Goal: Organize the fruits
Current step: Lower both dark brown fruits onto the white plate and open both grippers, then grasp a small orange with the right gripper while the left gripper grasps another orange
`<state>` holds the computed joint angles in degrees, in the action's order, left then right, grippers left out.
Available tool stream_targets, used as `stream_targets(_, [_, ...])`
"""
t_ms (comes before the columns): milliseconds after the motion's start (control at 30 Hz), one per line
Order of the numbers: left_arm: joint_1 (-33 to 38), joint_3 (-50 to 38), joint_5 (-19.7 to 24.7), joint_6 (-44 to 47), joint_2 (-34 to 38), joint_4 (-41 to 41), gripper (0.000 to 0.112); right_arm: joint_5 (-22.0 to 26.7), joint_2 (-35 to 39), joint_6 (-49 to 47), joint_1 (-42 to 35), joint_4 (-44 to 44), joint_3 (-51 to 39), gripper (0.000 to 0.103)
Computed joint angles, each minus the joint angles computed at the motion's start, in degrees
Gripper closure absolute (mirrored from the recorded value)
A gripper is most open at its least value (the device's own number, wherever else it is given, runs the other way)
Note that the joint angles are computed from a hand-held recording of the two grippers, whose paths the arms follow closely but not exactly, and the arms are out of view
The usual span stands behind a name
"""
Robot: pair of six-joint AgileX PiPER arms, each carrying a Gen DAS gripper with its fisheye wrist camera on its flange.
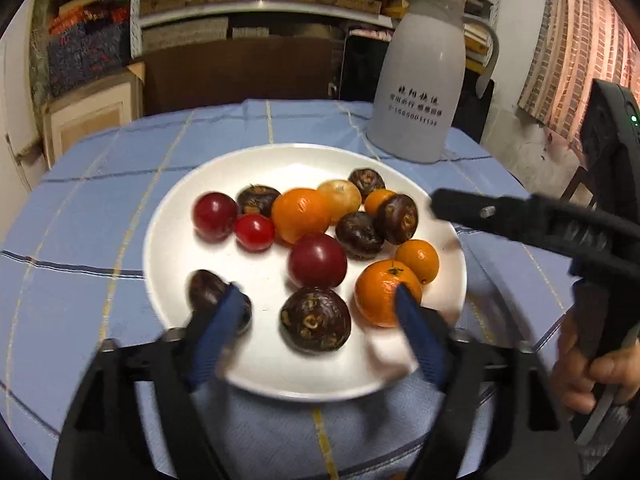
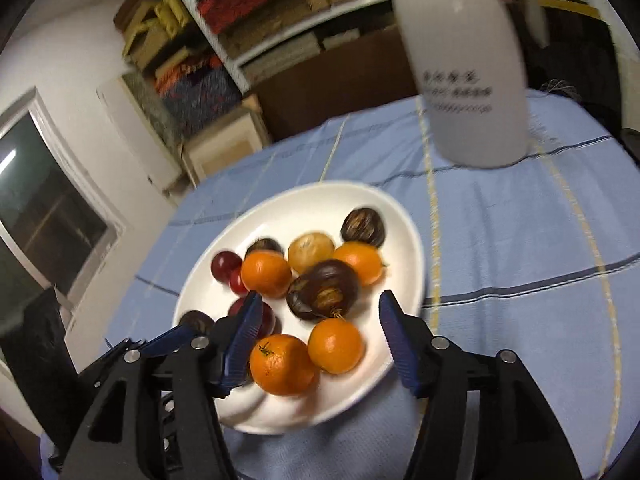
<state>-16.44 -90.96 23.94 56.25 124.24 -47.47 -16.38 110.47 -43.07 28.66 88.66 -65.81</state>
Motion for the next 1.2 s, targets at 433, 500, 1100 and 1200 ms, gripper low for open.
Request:
stream_targets(433, [7.9,17.9,-5.2,9.6,-9.3,-15.2,0.014,-7.8,-7.4,40.8,6.6,-25.0,21.9,0.018])
stream_targets(500, [8.5,20.8,-6.2,13.4,-10.6,-19.0,0.014,-9.4,-7.6,38.7,8.3,-21.8,22.6,0.015])
stream_targets(1100, [9.7,25.2,-4.3,16.7,-13.0,-21.1,0.014,-15.4,-5.4,8.4,28.5,-0.4,16.6,0.015])
stream_targets(1200, [10.2,24.7,-3.0,15.2,-12.7,-20.3,0.014,-15.7,-5.3,5.1,30.4,2.3,15.3,0.015])
